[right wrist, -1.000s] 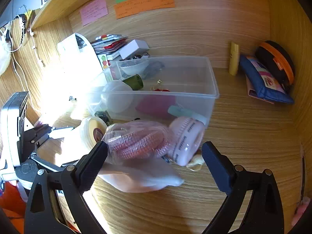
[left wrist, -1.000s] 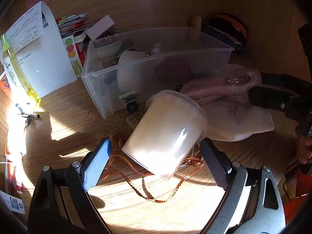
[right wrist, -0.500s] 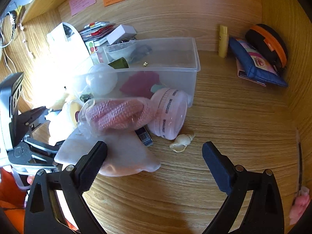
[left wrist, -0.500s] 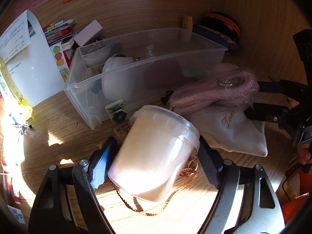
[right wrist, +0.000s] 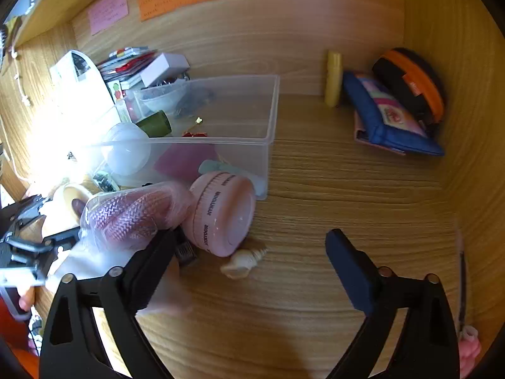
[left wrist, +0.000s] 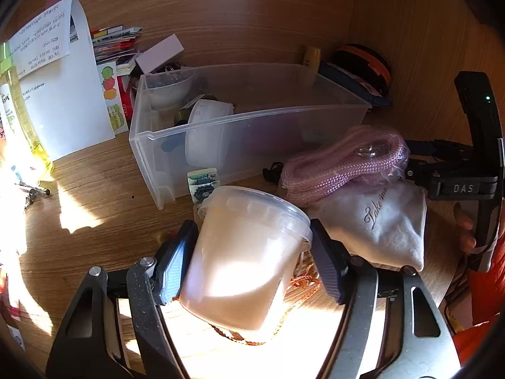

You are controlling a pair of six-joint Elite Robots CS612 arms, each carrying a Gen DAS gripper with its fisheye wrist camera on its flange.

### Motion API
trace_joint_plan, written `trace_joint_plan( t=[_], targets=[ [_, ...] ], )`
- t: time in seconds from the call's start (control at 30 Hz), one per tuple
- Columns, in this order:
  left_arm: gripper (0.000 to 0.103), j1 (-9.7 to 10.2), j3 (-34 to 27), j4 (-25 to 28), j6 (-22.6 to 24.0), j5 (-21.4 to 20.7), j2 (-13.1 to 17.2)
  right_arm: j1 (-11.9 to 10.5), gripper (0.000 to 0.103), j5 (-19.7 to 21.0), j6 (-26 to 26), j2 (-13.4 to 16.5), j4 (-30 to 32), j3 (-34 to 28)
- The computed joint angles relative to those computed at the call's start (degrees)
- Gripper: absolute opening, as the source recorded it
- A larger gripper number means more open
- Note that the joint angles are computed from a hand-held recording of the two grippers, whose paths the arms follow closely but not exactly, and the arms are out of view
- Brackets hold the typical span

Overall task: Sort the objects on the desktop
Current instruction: 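Grasp the white tub with the left gripper while the right gripper grasps the pink round container, then lift the white tub and pink container and carry them over the clear box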

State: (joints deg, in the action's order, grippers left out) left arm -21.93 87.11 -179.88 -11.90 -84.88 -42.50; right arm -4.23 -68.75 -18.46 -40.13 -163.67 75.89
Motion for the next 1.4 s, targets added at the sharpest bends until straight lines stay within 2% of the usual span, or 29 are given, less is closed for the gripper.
trace_joint_plan(
  t=[0.1, 0.17, 0.27, 0.33, 0.43, 0.53, 0.73, 0.93, 1.07, 1.4],
  targets=[
    [0.068, 0.24, 0.27, -0.89, -0.77, -0.51, -0.02, 0.85, 0.085, -1.31, -2.48, 0.73, 2.82, -1.61],
    [0.067, 0.36, 0.48, -1.89, -1.49, -0.51, -0.03, 1.49, 0.080, -2.61, -4.08, 1.20, 4.20, -2.54],
    [0.067, 0.69, 0.58, -2.83, -2.41, -1.31, 0.00, 1.72, 0.071, -2.28, -5.53, 1.64, 5.54, -3.40],
    [0.067, 0.93, 0.65, -3.48, -2.73, -2.42, 0.02, 1.47, 0.056, -0.50, -6.28, 1.67, 6.13, -3.59],
    [0.067, 1.19, 0.74, -4.47, -3.53, -3.24, 0.09, 1.06, 0.046, 0.63, -5.77, 1.58, 5.85, -3.44],
    [0.067, 1.20, 0.74, -4.62, -4.27, -2.70, 0.13, 0.50, 0.044, 2.31, -4.46, 1.36, 6.41, -3.18],
    [0.066, 1.27, 1.28, -6.35, -5.46, -2.09, -0.09, -0.16, 0.038, 3.04, -1.93, 0.48, 4.54, -1.94],
    [0.066, 0.89, 1.61, -5.74, -4.44, -0.18, -0.59, -0.57, 0.037, 4.25, -3.58, -0.73, 0.24, 0.14],
    [0.066, 0.61, 1.58, -5.92, -4.38, 0.14, -0.65, -0.64, 0.037, 4.46, -2.77, -0.78, -0.32, 0.22],
    [0.066, -0.08, 1.25, -7.10, -5.17, 1.50, -0.92, -1.00, 0.037, 5.65, -5.17, -2.09, -3.72, 2.22]
  ],
)
